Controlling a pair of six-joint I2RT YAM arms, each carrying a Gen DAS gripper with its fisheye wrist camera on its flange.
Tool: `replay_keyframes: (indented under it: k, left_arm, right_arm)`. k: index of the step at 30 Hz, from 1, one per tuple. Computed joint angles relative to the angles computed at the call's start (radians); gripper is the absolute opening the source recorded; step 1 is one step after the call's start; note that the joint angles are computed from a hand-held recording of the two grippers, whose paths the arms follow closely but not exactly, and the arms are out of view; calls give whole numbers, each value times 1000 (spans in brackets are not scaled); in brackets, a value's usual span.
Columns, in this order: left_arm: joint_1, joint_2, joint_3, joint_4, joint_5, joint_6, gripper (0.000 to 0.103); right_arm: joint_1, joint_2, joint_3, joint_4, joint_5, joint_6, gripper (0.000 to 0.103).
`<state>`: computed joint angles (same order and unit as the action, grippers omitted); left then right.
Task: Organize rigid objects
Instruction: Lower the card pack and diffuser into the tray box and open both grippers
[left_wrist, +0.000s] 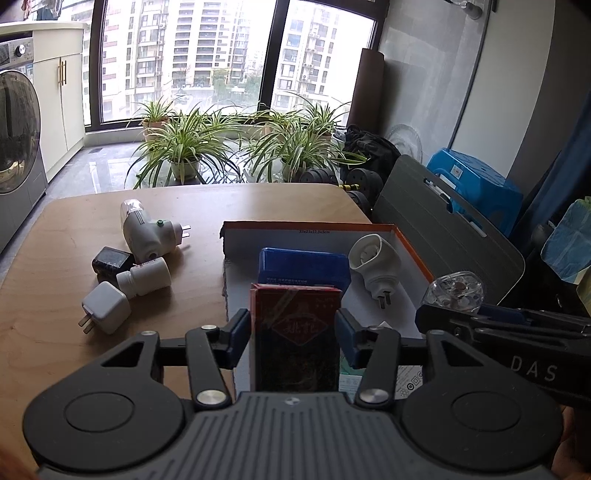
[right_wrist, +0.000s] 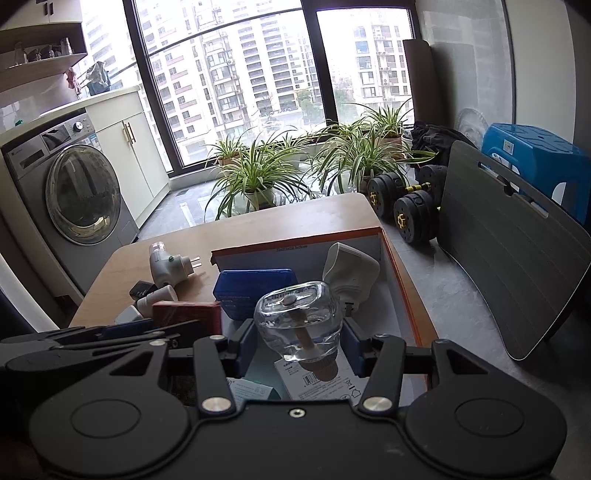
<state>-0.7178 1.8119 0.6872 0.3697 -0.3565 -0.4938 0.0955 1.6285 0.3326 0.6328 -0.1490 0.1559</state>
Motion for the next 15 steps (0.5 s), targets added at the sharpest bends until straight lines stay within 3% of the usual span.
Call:
replay_keyframes:
  k: [12, 15]
  left_arm:
    - [55, -6, -31, -6, 24, -39, 48]
    - [60, -16, -40, -15, 23, -38, 50]
  right_arm:
    - [0, 42, -23, 45, 14, 19, 60]
    - [-9, 78, 28, 4, -3, 9, 60]
